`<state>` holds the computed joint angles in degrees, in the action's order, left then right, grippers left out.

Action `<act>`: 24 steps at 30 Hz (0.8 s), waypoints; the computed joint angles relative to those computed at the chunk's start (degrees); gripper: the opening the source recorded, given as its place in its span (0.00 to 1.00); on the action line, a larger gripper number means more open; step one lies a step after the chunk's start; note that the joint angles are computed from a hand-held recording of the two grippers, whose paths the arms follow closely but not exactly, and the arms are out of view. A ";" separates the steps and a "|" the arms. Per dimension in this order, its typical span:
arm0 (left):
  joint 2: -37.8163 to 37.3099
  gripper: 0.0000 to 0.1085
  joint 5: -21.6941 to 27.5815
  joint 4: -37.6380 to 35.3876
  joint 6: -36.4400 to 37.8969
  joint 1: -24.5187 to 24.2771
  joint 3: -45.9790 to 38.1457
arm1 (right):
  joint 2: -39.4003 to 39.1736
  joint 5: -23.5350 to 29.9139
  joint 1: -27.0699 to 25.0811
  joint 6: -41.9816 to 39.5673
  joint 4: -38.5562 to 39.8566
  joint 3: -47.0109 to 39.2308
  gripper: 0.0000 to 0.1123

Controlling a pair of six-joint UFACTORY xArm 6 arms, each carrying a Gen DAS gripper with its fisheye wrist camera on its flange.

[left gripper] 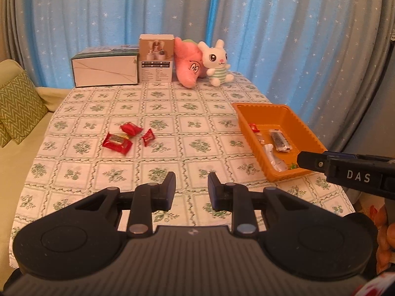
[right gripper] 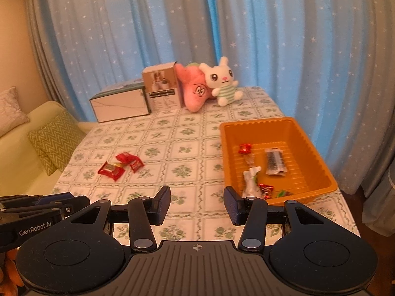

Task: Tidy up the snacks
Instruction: 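Withdraw both tools from the tray back over the red snacks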

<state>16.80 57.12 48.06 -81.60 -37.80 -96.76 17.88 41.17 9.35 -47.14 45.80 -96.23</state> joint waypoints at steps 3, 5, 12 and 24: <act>-1.97 0.23 0.36 0.38 -0.97 0.03 2.57 | -1.06 -0.25 0.95 -1.33 0.47 1.62 0.43; -2.95 0.23 0.63 0.62 -1.45 0.08 3.89 | -1.52 -0.30 1.44 -1.78 0.69 2.47 0.43; -5.47 0.23 0.53 1.02 -3.15 0.55 7.63 | -1.81 -0.56 3.19 -2.69 0.76 3.52 0.43; -7.83 0.23 -1.30 0.70 -2.86 3.31 12.57 | 2.16 -0.73 6.23 -3.86 2.10 0.39 0.43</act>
<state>8.96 55.82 48.77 -84.46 -34.49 -84.18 20.03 40.43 15.58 -51.00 47.91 -95.83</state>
